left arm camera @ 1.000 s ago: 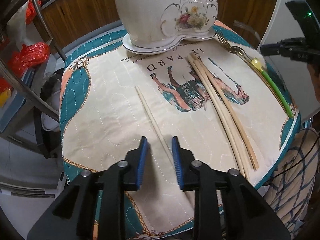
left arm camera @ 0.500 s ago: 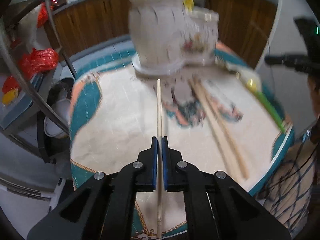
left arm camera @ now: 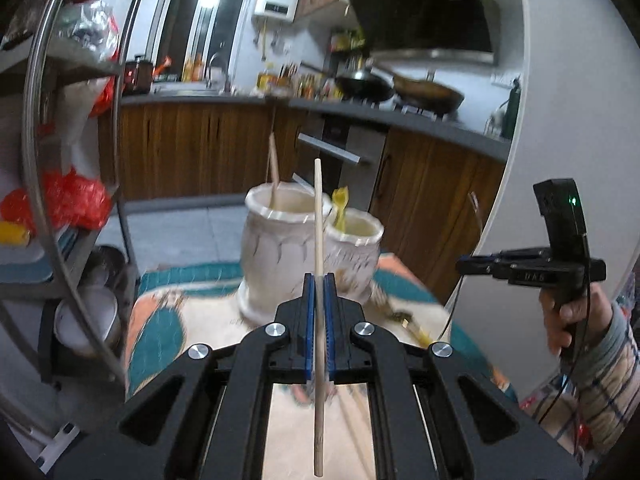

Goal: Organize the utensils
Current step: 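Lift and carry the chopstick and silver fork over the ceramic pot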

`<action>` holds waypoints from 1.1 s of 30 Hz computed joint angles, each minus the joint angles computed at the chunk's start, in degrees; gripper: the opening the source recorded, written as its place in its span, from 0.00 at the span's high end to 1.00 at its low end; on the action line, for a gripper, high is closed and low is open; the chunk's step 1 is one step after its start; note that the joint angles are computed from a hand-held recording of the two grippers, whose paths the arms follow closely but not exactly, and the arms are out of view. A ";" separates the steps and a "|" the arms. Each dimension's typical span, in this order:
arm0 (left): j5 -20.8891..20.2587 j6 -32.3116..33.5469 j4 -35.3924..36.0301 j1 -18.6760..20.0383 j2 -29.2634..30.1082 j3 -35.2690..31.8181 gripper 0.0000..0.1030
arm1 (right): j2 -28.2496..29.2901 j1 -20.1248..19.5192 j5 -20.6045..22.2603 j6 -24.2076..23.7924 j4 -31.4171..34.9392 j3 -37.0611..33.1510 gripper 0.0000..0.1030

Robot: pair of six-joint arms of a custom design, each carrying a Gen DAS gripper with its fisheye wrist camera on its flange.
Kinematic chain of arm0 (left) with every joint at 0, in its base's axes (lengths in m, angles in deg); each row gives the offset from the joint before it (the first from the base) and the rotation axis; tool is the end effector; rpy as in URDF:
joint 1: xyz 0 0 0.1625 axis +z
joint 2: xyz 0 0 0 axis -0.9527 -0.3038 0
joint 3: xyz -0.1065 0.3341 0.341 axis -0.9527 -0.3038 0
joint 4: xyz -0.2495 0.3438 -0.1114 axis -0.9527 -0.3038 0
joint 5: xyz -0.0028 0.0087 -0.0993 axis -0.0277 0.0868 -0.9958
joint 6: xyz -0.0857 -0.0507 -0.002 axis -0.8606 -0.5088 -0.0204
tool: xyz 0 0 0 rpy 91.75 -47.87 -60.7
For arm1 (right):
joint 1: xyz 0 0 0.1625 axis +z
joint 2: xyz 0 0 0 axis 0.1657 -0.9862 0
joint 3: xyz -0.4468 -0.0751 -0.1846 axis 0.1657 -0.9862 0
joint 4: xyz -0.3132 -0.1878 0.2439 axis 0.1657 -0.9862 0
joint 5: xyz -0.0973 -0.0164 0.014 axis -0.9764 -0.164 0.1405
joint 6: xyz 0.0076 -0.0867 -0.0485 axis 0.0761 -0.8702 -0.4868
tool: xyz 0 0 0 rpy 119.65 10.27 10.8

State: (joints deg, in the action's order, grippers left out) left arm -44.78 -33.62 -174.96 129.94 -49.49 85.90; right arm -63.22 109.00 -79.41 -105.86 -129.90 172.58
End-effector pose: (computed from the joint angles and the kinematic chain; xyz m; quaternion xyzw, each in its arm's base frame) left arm -0.0320 -0.3986 0.3522 0.2607 0.8257 -0.4598 0.1969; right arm 0.3846 -0.4954 0.0471 0.3434 -0.8930 0.2569 0.1366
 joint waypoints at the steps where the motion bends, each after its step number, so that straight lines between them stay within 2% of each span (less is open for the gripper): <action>1: -0.73 0.16 -1.08 0.06 0.56 -0.26 0.96 | -0.08 0.18 0.32 -0.25 -0.73 0.03 0.94; 5: -3.57 0.68 -6.10 0.81 3.50 -1.74 0.96 | 0.03 0.99 1.74 -1.17 -3.22 -0.48 0.94; 12: -11.38 2.68 -11.85 4.01 7.58 -5.72 0.96 | 1.68 2.09 3.84 -2.91 -7.21 -2.90 0.94; 20: -13.71 5.50 -20.12 5.99 13.88 -11.32 0.96 | 4.81 2.40 5.48 -4.25 -10.87 -7.65 0.94; 27: -14.78 9.29 -28.78 6.86 20.15 -16.53 0.96 | 6.66 1.65 7.49 -4.34 -10.50 -11.37 0.94; 33: -16.96 9.89 -31.36 8.46 23.70 -18.77 0.96 | 7.53 1.29 8.38 -3.89 -11.86 -12.84 0.94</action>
State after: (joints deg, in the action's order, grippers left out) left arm -61.74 -23.73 -206.32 138.40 -25.79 67.13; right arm -55.70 110.30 -71.03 -109.76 -141.76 159.74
